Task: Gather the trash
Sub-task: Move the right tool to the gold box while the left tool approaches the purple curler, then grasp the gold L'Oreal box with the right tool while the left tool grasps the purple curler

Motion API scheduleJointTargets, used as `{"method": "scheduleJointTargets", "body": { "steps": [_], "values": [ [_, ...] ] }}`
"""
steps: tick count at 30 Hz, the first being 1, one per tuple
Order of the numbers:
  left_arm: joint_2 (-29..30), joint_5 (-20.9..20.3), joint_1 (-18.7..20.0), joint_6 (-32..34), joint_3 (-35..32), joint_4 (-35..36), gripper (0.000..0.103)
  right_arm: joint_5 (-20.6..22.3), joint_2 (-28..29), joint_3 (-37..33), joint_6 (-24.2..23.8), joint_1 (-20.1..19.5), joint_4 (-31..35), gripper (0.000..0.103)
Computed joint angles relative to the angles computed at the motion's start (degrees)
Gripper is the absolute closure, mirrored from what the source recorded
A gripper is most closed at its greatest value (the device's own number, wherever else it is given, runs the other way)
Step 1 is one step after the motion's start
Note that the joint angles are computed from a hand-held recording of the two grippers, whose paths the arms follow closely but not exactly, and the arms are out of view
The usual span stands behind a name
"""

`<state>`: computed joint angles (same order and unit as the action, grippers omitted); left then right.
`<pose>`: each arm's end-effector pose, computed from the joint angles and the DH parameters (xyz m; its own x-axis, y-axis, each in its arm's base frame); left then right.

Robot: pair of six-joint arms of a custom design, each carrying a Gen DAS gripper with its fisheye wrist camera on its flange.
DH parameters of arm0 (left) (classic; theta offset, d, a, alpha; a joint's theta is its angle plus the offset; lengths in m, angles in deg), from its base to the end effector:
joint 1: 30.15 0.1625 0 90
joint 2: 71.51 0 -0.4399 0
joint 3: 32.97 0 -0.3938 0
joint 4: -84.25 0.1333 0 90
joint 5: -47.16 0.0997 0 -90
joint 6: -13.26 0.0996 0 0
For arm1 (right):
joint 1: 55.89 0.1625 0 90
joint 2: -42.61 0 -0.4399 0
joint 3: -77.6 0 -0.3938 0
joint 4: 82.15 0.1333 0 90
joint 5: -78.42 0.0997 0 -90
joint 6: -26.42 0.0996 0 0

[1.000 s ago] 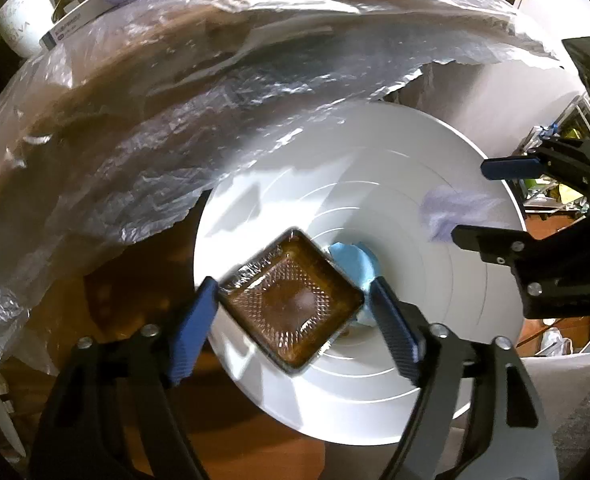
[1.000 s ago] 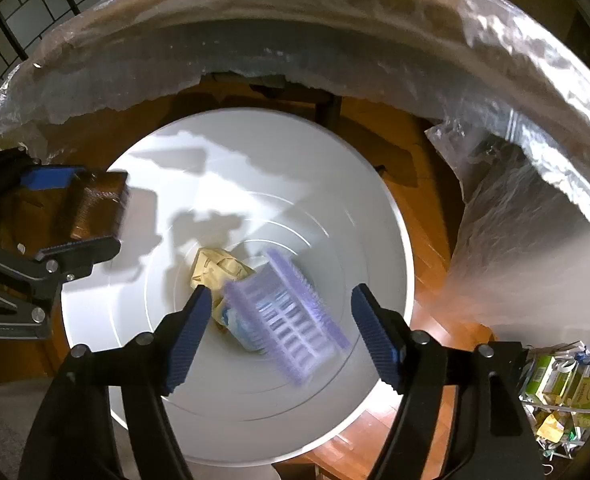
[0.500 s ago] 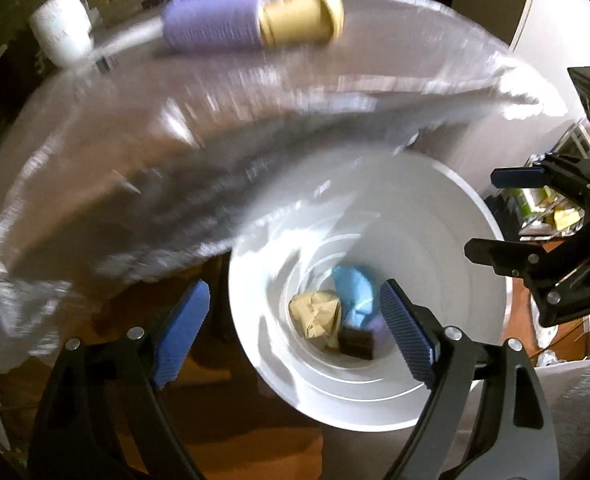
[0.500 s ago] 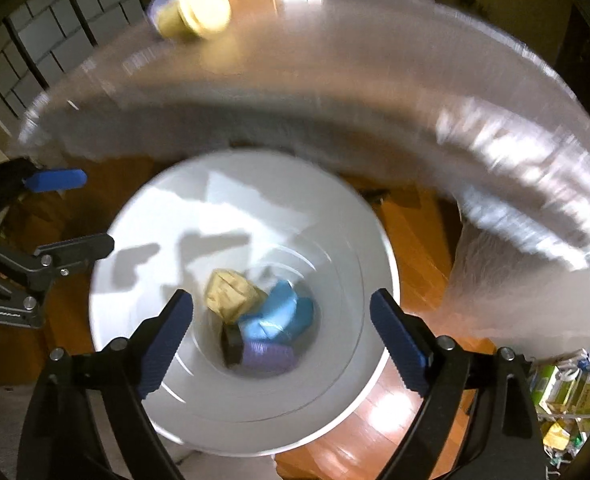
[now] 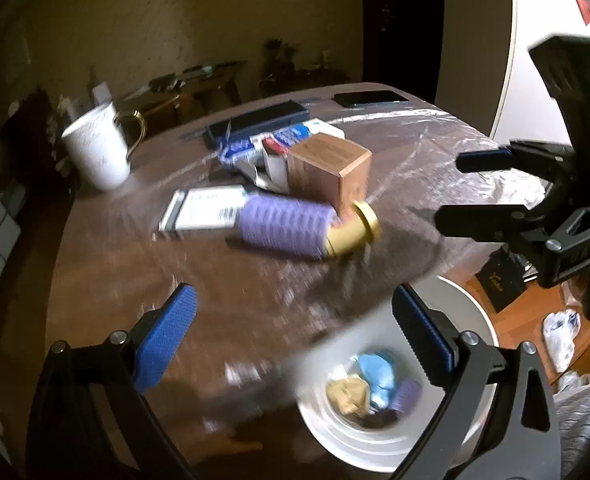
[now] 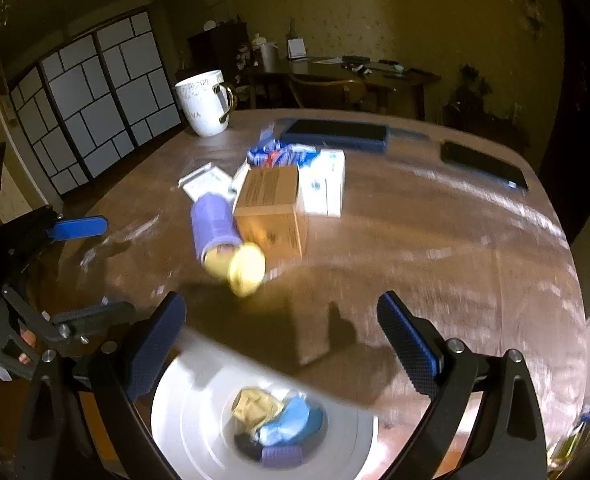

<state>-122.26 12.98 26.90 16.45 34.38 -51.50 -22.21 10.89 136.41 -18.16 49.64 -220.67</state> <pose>-0.2378 -0.7635 0.3903 -0.6631 0.0083 -0.7485 0.5127 0.7335 -0.4461 0.3392 -0.7914 0.1598 -0.5124 -0.7707 0.3788 -0.8549 0.4997 -0.1397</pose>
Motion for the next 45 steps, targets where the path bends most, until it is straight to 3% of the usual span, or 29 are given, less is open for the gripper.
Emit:
{"method": "scheduleJointTargets", "body": {
  "steps": [7,15,18,25,35,45],
  "values": [
    [3.3,-8.22,3.59,1.85,-8.89,4.27,0.004,-0.41,8.58,-13.76,3.7,1.27,7.54,0.008],
    [6.35,-11.9,5.66,4.08,-15.0,7.72,0.004,-0.12,14.98,-24.66,7.77,1.22,14.62,0.011],
    [7.19,-13.21,6.2,4.42,-16.64,8.67,0.006,-0.13,17.22,-28.83,8.93,1.14,17.8,0.018],
    [7.85,-17.67,7.22,3.76,-19.43,10.51,0.026,1.08,19.84,-34.29,10.75,0.73,22.67,0.04],
    [7.2,-17.27,6.91,2.71,-18.93,7.92,0.029,3.35,17.62,-31.69,11.2,0.13,20.92,0.054],
    [6.92,-14.83,5.88,3.2,-18.25,4.69,0.029,4.61,14.72,-27.17,11.52,-0.49,17.86,0.056]
  ]
}}
